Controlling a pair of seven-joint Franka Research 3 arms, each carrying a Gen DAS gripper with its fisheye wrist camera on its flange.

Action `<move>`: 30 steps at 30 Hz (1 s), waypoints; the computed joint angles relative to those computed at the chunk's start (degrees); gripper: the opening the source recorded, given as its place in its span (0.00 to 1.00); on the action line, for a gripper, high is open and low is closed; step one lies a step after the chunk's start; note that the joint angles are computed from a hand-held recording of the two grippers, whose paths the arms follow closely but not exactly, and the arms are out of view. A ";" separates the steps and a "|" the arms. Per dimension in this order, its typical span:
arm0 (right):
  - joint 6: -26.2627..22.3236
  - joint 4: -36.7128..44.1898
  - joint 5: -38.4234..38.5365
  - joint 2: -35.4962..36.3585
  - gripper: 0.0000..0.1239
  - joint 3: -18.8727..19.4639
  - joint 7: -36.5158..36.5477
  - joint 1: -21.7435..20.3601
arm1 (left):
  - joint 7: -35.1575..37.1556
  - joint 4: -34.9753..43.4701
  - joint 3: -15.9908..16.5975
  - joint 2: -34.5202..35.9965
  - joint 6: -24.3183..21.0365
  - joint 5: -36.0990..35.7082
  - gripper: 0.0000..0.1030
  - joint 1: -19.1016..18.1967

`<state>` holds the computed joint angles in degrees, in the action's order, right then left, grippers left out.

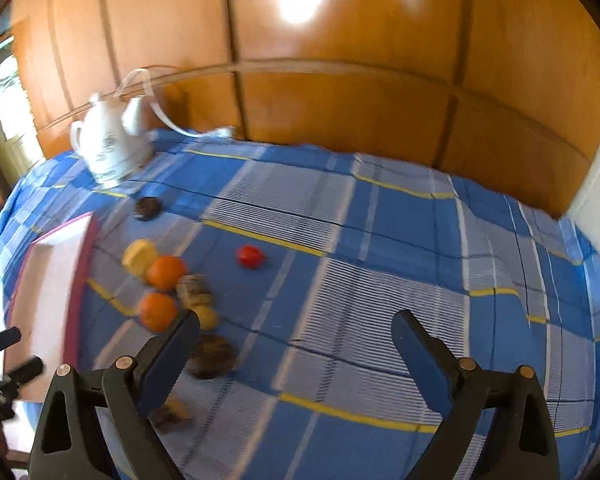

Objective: Organize fruits
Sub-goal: 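Reach the left gripper to the dark brown round fruit and grasp it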

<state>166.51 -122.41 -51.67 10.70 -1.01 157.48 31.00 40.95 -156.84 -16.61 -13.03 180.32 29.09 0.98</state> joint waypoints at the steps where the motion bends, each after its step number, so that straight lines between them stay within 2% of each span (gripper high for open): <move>1: 0.58 -0.49 1.85 0.32 0.75 0.04 -1.04 -0.96 | 2.08 0.81 2.94 0.92 0.03 -2.04 0.76 -2.79; 4: 3.36 -2.33 10.31 0.85 0.70 0.78 -5.90 -3.26 | 6.39 3.51 6.92 2.98 -0.03 -5.34 0.72 -6.46; 7: 6.02 -3.28 16.95 1.06 0.67 1.06 -10.68 -3.84 | 16.91 8.12 13.44 6.52 -2.07 -15.77 0.60 -13.63; 8: 6.41 -3.22 17.28 1.12 0.67 0.40 -10.99 -3.09 | 20.42 10.42 14.61 8.24 -2.93 -19.64 0.58 -14.87; 10: 7.43 -3.34 19.09 1.31 0.67 -0.24 -12.56 -2.23 | 21.65 13.98 13.70 11.03 -4.06 -20.50 0.53 -13.43; 13: 8.92 -3.45 25.49 1.92 0.67 1.44 -18.07 -3.22 | 20.26 21.34 12.18 16.52 -7.44 -17.65 0.47 -10.68; 17: 10.20 -3.47 32.62 2.45 0.67 3.02 -23.99 -4.12 | 19.11 31.00 10.50 23.77 -11.27 -14.79 0.49 -8.32; 21: 10.45 -3.75 39.41 2.60 0.67 4.93 -29.45 -5.44 | 16.99 39.90 11.12 30.54 -15.01 -9.99 0.59 -9.02; 24: 10.80 -3.91 44.56 2.74 0.67 6.87 -33.67 -6.78 | 16.66 46.39 11.34 35.56 -19.19 -7.59 0.60 -9.53; 27: 10.70 -3.74 48.09 2.94 0.67 7.28 -36.72 -6.72 | 16.52 50.86 11.46 39.13 -22.31 -6.71 0.60 -9.71; 29: 10.64 -3.68 50.07 3.00 0.67 7.16 -38.51 -6.36 | 17.45 53.18 11.13 41.05 -23.77 -6.61 0.59 -9.40; 30: 10.50 -3.57 50.91 3.07 0.67 6.94 -39.31 -6.02 | 17.98 54.05 11.03 41.84 -24.46 -6.52 0.48 -9.32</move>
<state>177.01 -125.97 -0.76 13.77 5.93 118.17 24.98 58.93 -102.79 -5.58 28.81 155.86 22.57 -8.34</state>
